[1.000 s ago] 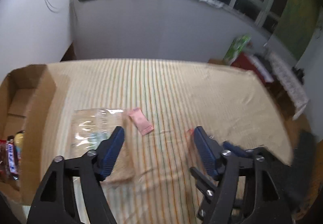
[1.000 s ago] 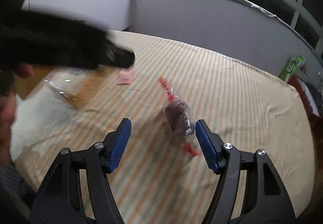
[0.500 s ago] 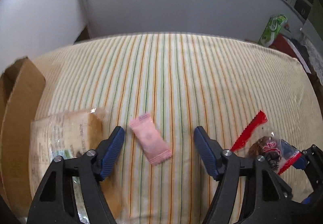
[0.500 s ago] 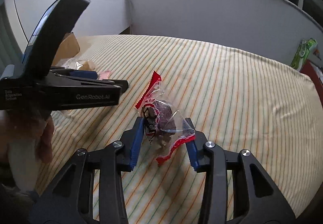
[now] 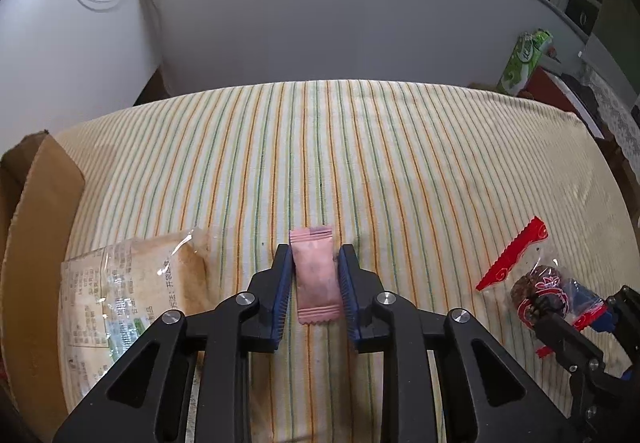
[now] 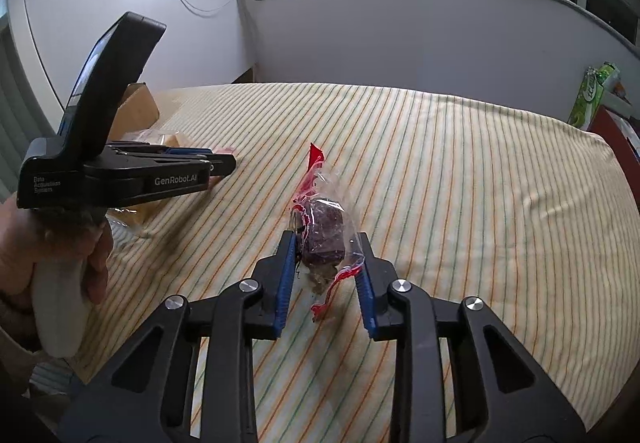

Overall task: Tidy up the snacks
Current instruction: 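Lift both candies and carry them over the cardboard box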

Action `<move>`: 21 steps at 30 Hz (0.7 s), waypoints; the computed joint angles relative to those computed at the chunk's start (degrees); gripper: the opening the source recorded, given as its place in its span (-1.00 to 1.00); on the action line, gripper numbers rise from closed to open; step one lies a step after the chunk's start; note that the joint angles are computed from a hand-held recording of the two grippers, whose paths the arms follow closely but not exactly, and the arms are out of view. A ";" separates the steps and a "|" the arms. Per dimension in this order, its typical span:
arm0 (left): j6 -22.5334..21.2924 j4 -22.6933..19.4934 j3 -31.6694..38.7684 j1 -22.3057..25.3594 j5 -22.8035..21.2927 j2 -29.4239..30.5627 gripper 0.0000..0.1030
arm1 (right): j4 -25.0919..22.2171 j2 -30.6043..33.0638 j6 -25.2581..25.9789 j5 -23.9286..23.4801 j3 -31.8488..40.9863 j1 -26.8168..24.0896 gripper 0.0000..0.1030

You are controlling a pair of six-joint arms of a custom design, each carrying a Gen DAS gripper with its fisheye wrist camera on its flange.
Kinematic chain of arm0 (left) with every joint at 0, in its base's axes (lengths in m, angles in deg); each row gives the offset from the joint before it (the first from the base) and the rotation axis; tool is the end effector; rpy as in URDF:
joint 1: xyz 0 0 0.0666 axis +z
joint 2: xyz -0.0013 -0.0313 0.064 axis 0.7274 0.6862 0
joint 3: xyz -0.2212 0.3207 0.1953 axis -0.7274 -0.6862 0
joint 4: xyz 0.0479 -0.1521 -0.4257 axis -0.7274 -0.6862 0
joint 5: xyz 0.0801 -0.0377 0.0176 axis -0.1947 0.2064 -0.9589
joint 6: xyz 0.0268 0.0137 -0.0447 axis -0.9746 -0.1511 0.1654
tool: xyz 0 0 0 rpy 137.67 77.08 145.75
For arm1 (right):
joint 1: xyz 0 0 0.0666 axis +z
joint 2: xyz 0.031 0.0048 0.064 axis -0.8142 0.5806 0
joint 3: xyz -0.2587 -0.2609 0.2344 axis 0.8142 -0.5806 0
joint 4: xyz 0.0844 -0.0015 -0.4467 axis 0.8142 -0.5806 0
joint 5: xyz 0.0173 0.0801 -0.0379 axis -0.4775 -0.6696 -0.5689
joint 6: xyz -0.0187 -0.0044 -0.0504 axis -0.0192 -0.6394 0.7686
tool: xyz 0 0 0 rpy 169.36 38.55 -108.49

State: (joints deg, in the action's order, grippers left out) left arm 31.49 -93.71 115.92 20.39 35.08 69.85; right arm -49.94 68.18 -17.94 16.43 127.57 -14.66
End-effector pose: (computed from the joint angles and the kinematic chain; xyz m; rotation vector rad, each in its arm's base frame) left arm 0.4762 -0.2225 0.2705 -0.3246 2.5665 0.0671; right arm 0.4512 0.3795 0.2893 -0.7838 2.2856 0.4501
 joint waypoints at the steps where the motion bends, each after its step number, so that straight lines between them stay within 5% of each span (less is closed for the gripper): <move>1: -0.07 0.11 0.05 0.10 0.31 0.07 -0.53 | 0.23 -0.39 -0.46 0.07 -0.34 -0.03 -0.45; 14: 0.50 2.49 -2.43 -1.02 1.74 -2.81 -0.66 | 3.34 -3.41 -7.14 -5.43 -4.18 -2.84 -0.49; 21: -1.19 2.88 -4.00 -3.68 -0.53 -7.31 -0.66 | 4.94 -6.85 -8.46 -3.82 -5.95 -3.35 -0.49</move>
State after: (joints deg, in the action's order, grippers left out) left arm 30.30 -90.83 111.92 16.72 34.55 62.54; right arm -45.00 61.33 -26.41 12.61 121.62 -18.01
